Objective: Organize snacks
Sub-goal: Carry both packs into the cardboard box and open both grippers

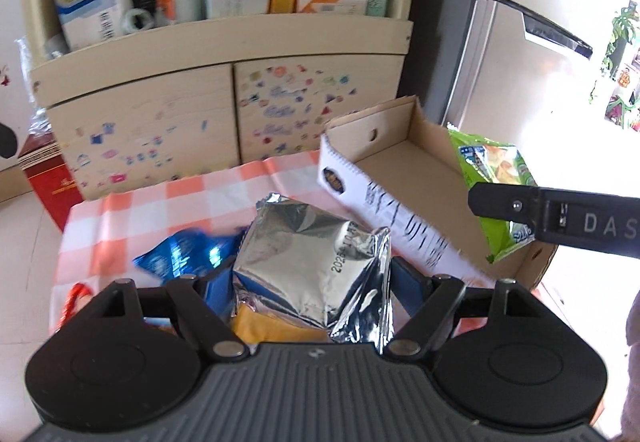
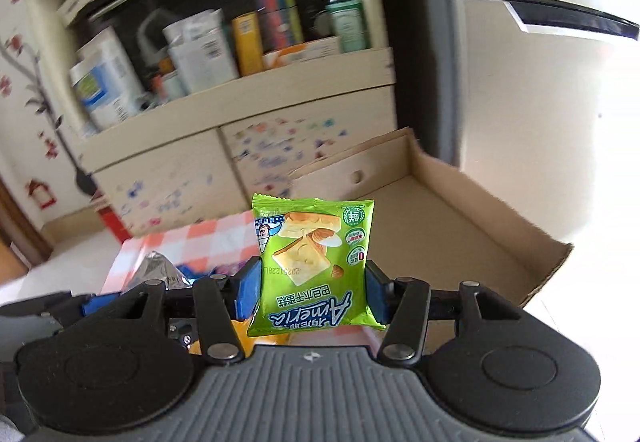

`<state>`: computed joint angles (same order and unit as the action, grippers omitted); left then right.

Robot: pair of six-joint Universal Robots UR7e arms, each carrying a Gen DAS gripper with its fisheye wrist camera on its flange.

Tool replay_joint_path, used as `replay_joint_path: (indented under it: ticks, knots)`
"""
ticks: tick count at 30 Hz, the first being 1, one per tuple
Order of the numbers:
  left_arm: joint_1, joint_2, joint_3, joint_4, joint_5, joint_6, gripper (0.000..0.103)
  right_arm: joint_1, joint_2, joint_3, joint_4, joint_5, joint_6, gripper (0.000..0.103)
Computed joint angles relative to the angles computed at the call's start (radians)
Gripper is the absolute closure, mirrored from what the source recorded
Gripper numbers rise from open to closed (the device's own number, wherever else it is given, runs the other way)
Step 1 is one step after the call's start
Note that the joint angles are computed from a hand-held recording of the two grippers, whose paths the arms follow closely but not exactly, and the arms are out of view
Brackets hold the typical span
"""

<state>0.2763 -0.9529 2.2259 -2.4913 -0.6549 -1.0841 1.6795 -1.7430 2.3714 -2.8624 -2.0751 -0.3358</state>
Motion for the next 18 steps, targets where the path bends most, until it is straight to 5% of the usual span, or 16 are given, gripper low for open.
replay_joint_path:
  ticks: [18]
  knots:
    - [0.145, 0.286, -0.255, -0.379, -0.111, 0.328, 0.023, -0.074, 0.08, -0.096, -0.073, -0.113, 0.157, 0.043]
